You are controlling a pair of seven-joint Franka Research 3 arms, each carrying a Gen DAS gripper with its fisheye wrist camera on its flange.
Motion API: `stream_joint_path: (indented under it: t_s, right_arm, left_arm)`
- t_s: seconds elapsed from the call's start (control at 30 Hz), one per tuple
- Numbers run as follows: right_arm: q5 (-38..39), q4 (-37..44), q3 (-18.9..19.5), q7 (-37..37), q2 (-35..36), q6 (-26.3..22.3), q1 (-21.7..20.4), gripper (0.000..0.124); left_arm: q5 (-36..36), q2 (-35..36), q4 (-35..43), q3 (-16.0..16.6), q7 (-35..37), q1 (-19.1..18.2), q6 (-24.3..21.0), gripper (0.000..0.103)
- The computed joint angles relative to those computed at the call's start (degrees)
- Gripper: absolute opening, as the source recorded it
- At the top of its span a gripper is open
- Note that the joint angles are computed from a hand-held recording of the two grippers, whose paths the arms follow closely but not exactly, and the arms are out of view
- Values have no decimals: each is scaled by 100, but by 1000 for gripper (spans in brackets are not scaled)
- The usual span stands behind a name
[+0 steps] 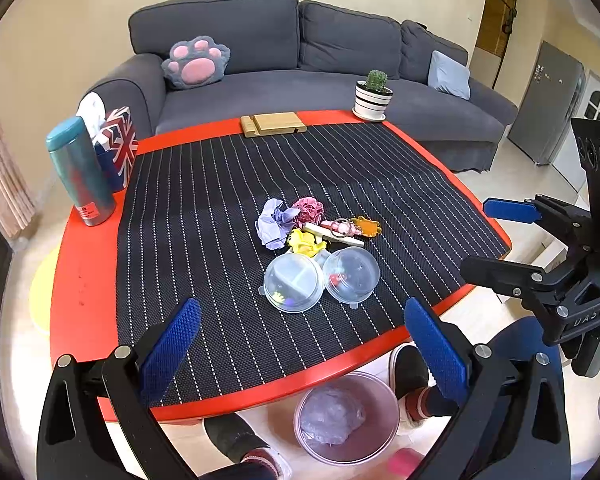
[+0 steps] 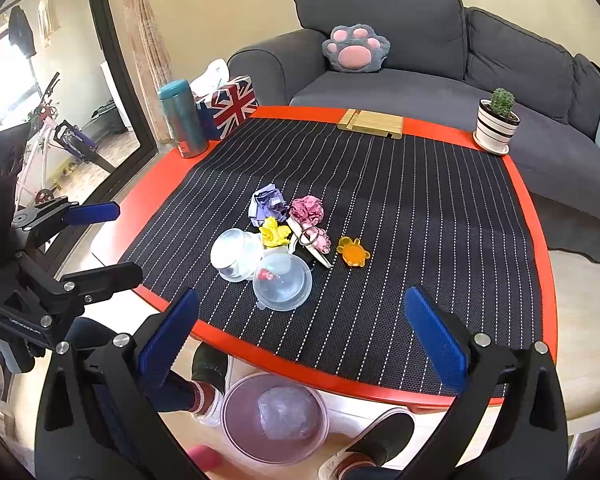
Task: Collect trash
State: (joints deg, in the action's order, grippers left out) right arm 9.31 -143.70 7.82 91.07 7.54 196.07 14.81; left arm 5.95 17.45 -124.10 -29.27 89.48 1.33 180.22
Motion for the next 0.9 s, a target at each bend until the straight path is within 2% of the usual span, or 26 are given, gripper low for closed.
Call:
stream_joint_path:
  t_s: [0.9]
  right_arm:
    - [-6,-48,-14,62,-2,72,-4,100]
  left_arm:
    - [-82,-38,-2,98,44,-113,-74,98]
